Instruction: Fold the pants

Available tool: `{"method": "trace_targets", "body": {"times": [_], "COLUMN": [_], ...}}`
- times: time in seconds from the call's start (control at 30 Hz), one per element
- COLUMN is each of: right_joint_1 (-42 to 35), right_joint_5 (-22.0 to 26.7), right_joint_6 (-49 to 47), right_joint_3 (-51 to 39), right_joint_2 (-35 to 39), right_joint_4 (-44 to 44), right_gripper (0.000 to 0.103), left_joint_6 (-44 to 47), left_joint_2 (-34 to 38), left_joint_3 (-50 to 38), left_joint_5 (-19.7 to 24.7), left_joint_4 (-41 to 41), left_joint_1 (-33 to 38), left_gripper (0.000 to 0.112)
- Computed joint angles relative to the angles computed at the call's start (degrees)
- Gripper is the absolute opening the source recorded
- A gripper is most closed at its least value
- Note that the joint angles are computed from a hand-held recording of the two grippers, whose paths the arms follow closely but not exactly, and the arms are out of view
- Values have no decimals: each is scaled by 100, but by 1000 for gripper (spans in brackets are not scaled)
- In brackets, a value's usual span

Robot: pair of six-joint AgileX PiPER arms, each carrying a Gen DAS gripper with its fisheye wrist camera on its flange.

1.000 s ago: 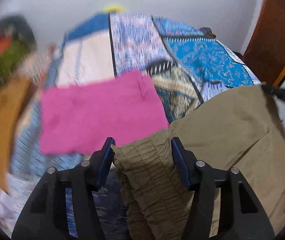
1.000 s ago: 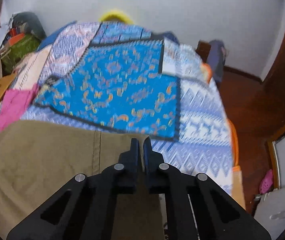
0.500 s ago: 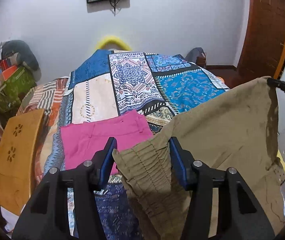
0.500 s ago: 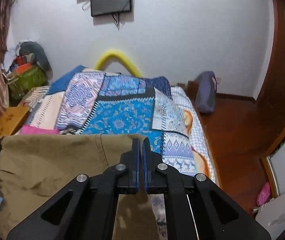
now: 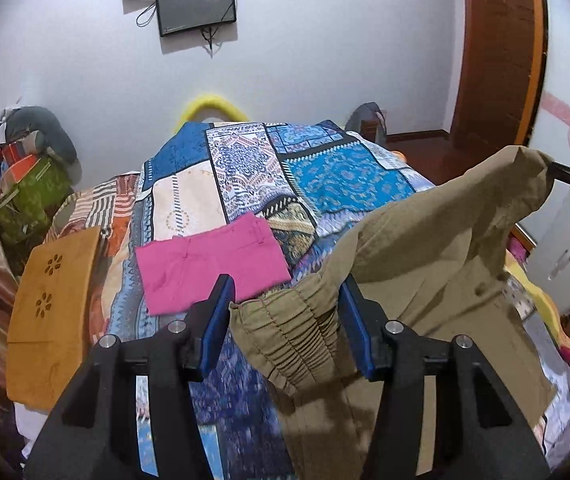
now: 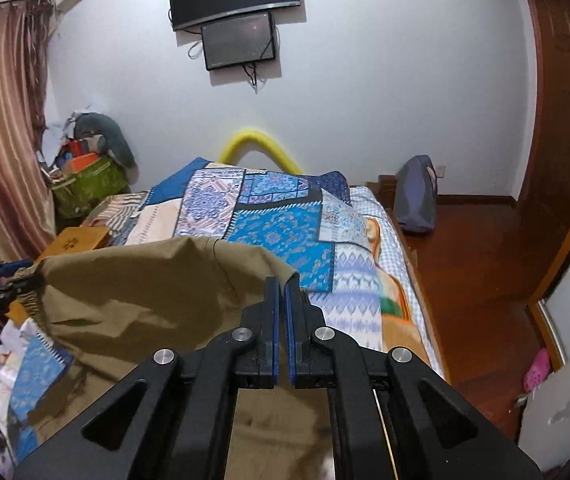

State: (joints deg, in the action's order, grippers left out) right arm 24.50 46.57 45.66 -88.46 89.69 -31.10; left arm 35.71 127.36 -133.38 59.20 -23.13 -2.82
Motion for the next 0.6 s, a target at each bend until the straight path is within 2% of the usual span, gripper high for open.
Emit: {"method": "trace_targets", "body": {"times": [0.13, 0.2, 0.3, 0.4, 0.5, 0.6], "right_joint_1": [436, 742, 1206, 1533, 1833, 2324], "right_joint_5": [167, 318, 598, 751, 762, 865], "right_joint_6": [533, 849, 1322, 1742, 2357, 3200], "right_joint_3": [619, 986, 1413, 1795, 2301, 2863], "right_joint_2": [-508, -771, -1073, -1335, -1600, -1722], "right_joint_4": [-349, -521, -768, -874, -927, -1144], "right_gripper": [2, 2, 2, 2, 2, 2], "left_joint_6": [713, 1054, 1345, 1677, 2069, 2350], "left_joint_2": [-930, -1297, -1612, -1986, -2235, -2358], "left_joint_3": [1710, 2376, 2940, 3648, 4249, 4711], "left_joint_5": [-582, -735, -549, -683, -616, -559], "left_joint_4": [-348, -539, -840, -966, -1196, -1275], "left_joint_1": [124, 210, 407, 511, 683, 792], "left_gripper": [52, 52, 52, 52, 43, 43]}}
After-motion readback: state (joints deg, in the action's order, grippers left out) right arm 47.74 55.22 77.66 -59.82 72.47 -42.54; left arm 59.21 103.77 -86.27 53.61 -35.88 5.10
